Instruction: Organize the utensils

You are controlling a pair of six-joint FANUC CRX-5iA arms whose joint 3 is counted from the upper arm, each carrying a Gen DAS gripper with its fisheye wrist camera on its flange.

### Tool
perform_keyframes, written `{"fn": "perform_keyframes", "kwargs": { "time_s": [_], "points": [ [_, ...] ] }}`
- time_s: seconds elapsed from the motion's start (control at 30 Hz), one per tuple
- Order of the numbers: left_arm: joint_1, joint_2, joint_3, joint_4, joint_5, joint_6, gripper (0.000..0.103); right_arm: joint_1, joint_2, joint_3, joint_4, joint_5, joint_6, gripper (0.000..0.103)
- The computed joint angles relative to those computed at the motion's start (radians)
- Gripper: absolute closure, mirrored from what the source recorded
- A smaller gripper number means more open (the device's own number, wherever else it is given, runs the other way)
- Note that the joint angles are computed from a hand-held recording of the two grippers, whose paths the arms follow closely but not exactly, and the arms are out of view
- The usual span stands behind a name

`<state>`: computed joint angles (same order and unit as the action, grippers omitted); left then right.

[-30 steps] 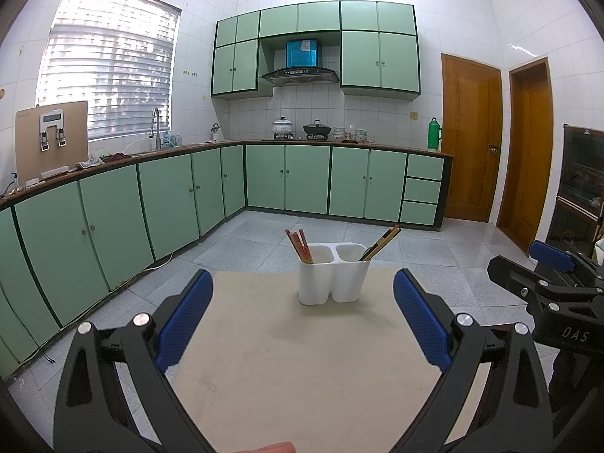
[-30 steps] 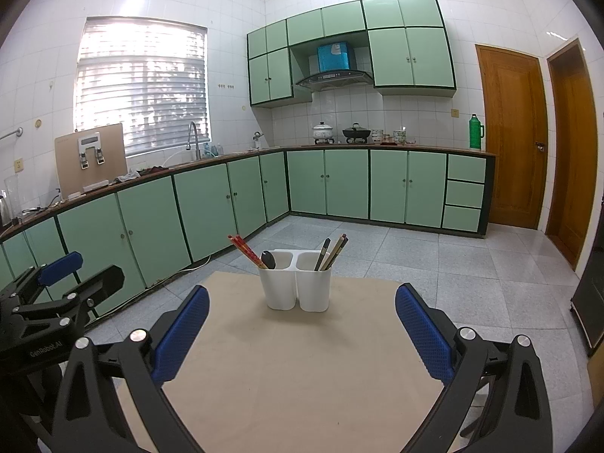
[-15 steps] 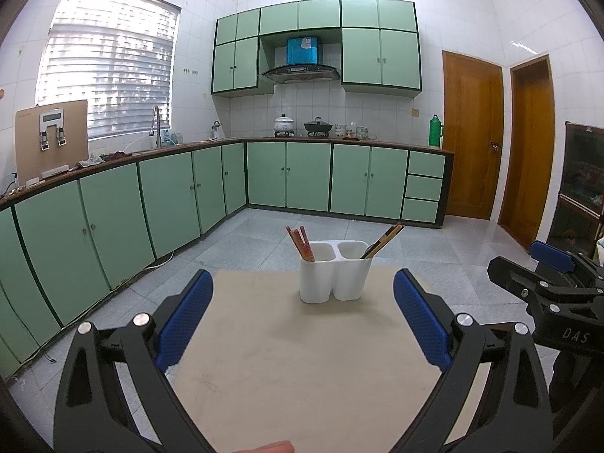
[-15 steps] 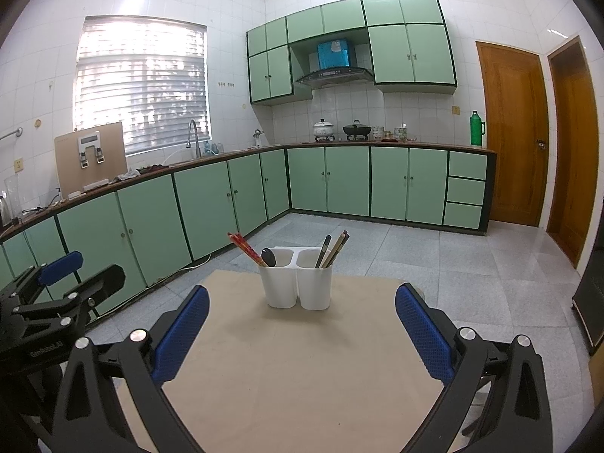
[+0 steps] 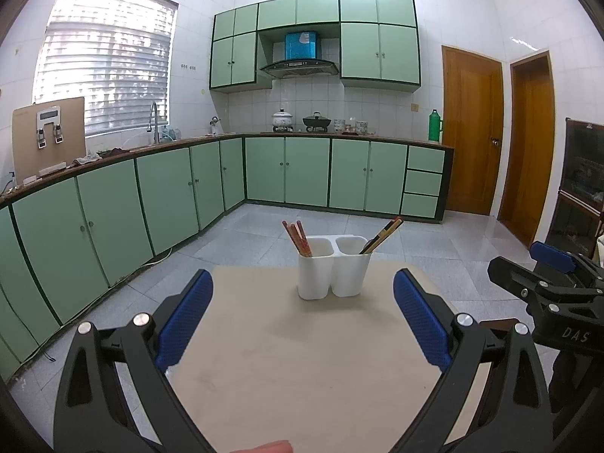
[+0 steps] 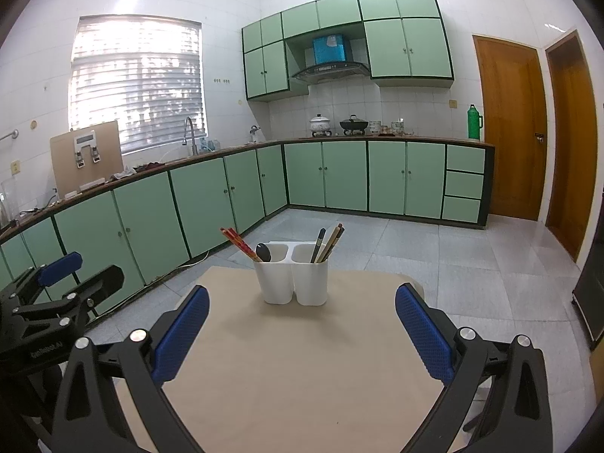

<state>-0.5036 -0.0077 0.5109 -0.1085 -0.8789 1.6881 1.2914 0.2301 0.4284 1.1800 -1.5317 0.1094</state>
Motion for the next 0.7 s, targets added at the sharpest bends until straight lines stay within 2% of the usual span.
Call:
{"fn": "perform_keyframes", "kwargs": {
  "time_s": [0.7],
  "points": [
    [-0.008, 0.005, 0.008, -0.011, -0.004, 0.020, 0.009, -0.004, 0.010, 0.021, -0.007, -0.003, 0.018, 0.006]
  ]
}}
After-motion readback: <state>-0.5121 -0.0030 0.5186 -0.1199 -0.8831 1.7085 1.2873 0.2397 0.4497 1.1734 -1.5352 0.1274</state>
